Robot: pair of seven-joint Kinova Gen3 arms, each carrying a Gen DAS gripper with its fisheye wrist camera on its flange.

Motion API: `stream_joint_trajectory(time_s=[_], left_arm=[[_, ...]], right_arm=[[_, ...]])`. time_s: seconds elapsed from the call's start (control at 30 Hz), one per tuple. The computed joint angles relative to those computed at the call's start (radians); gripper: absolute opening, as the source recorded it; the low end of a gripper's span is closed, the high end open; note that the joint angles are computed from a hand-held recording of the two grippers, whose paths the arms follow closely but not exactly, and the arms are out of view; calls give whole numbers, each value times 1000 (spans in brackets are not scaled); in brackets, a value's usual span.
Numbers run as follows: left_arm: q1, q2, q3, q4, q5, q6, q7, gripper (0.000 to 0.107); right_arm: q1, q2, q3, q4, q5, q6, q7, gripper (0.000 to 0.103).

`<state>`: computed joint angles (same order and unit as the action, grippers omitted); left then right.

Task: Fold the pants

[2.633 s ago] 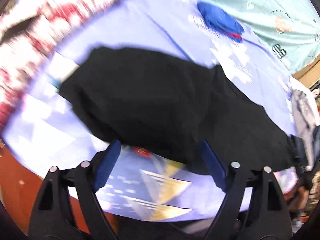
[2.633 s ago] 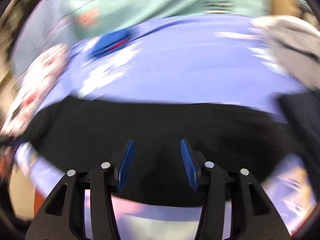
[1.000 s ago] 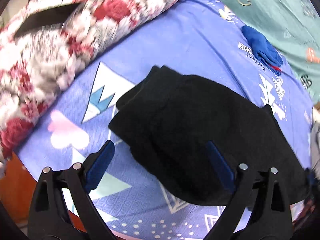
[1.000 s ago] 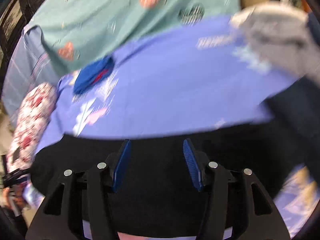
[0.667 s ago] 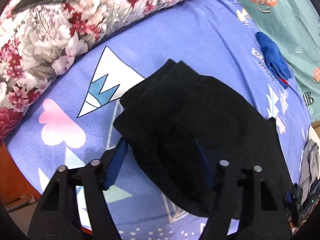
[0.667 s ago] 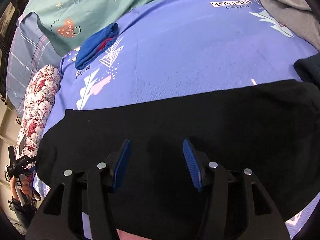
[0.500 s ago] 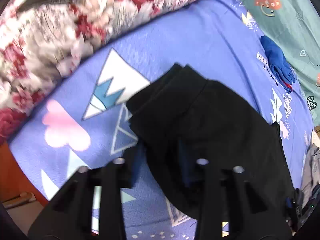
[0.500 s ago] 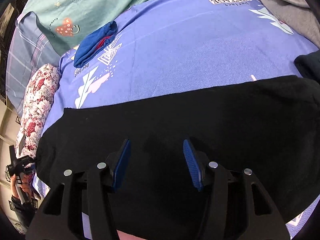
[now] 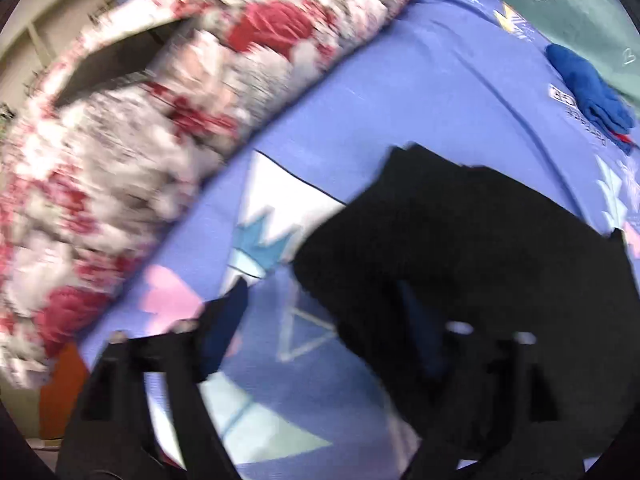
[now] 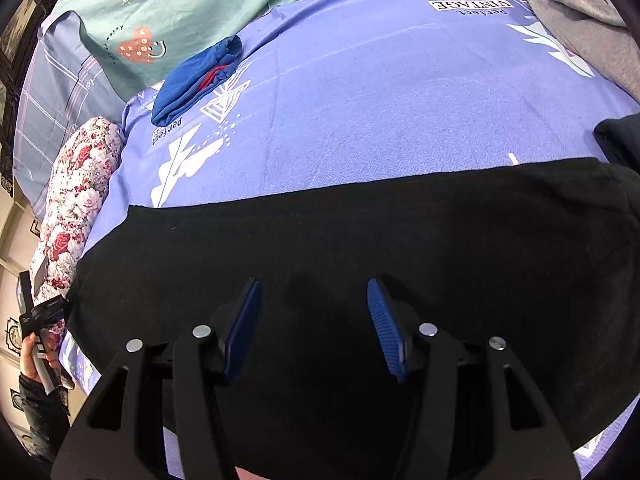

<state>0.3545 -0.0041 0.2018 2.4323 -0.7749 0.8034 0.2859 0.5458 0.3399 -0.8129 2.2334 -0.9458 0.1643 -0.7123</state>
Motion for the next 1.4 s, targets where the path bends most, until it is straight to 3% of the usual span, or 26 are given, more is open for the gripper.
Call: stream_joint_trajectory(time_s=[0.07,0.13,0.3,0.4,0.53,0.63,0.77,0.83,0.93,1.0,1.03,1.07,1.1,1.17,1.27,1.4], left_arm=[[-1,-54,3,5,22,6,-22,82],[7,-97,15,-8,50,42,-41,82],[42,-75,125,-81,21,164,10,84],[77,-59,197,-104,-53,172,87,90],[125,7,129,-115,-102,25,57,91],[164,106,72,-131,-113,-19,50,91],[126,144,19,-81,-117,-163,95,91],[180,156,-27,-68,-168,-170,155,93],[212,181,-40,-84,-174,-148,155,97],[221,183,-49,-82,-179,-152,144,99],[218,179,-54,-77,-182,-165,136,99],[220,179,-57,-76,-184,-169,135,99],[219,179,-61,-76,-188,-174,132,100],[220,181,-66,-77,-193,-178,128,100],[225,177,-73,-68,-215,-187,151,101],[226,215,-69,-93,-204,-157,132,101]], right_arm=[[3,3,-4,1,-19,-1,24,56],[-35,-16,45,0,-75,20,67,56],[-226,-73,209,-31,-148,78,162,56],[-364,-85,275,-83,-85,82,132,56],[-549,-15,351,-224,73,120,15,56],[-688,85,418,-363,183,192,-70,56],[-866,193,497,-541,342,270,-193,56],[-959,253,544,-630,423,301,-254,56],[-1076,305,640,-731,480,346,-333,56],[-1112,329,669,-771,462,364,-328,56],[-1130,340,682,-790,470,373,-334,50],[-1141,347,692,-807,490,384,-356,40],[-1152,352,701,-818,511,386,-380,19],[-1175,348,724,-816,527,361,-400,4],[-1156,350,705,-817,528,353,-399,5],[-1112,368,616,-787,644,262,-467,8]])
